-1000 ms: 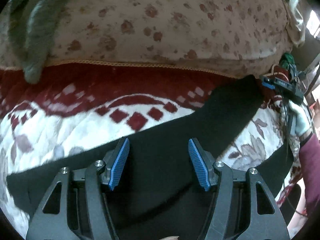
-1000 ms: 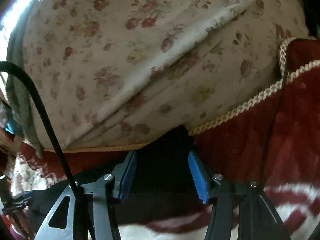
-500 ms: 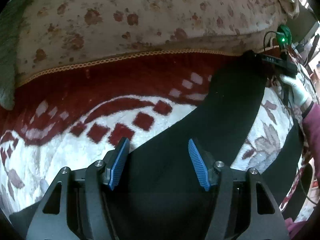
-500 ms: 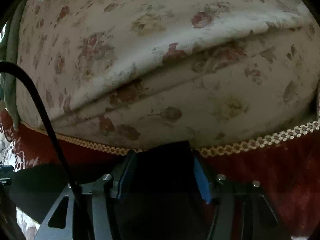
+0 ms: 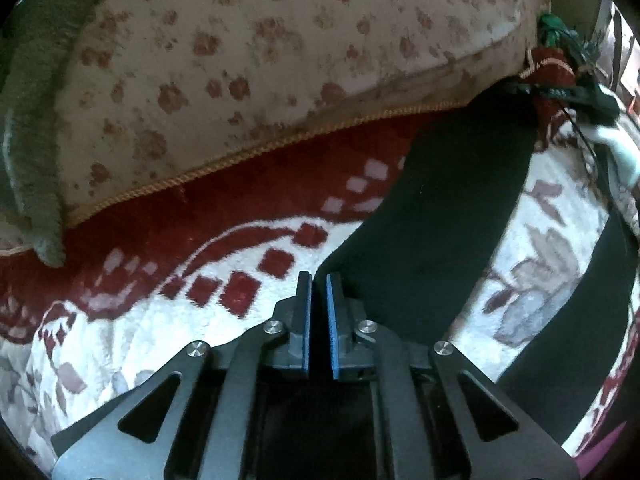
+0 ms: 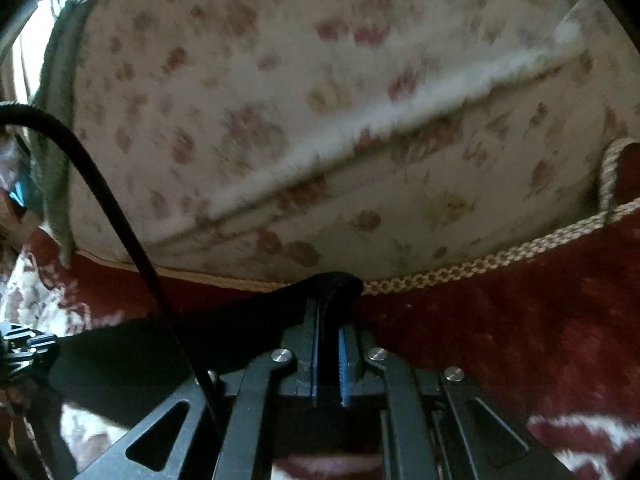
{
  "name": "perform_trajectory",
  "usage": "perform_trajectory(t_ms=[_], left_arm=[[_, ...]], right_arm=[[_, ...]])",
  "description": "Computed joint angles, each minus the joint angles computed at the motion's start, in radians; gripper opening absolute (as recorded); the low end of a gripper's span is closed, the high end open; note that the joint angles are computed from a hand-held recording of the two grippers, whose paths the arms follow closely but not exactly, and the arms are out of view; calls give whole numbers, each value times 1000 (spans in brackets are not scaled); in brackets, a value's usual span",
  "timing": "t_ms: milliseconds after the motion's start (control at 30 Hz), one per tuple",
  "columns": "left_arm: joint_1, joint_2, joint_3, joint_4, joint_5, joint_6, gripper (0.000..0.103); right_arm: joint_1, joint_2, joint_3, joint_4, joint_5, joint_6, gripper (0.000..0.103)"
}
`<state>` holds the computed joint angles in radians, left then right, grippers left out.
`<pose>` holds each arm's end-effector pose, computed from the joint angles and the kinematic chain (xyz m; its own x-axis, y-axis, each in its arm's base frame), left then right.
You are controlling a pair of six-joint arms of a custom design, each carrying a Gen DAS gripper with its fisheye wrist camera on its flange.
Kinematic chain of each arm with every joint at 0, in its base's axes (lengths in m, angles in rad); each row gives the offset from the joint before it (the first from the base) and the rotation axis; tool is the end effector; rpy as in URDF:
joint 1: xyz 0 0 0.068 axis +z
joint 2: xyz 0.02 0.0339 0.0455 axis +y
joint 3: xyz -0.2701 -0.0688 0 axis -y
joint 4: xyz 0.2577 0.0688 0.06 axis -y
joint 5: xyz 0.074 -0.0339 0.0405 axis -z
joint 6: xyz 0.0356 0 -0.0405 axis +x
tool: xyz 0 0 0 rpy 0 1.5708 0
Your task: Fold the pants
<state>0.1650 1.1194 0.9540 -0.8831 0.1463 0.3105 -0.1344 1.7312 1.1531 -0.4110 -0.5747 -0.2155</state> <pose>0.2186 0.0311 0.2786 -0.8418 0.1663 -0.5136 0.1748 0.9841 0.0321 0.3681 -0.0302 0.2028 -0.7696 -0.0771 -0.6339 -0.3563 0.8756 0.3262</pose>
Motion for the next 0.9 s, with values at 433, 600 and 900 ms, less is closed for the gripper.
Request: perform_trajectory(t_ms=[433, 600, 900], left_arm=[[36, -321, -18, -201, 107, -36, 5], [-37, -510, -81, -308, 81, -109, 5], [-134, -701, -168, -423, 31, -344, 5]], right_arm=[[-275, -410, -146, -287, -313, -141, 7], [-496, -479, -247, -545, -380, -446, 7], [-690, -474, -358, -704, -300, -704, 7]])
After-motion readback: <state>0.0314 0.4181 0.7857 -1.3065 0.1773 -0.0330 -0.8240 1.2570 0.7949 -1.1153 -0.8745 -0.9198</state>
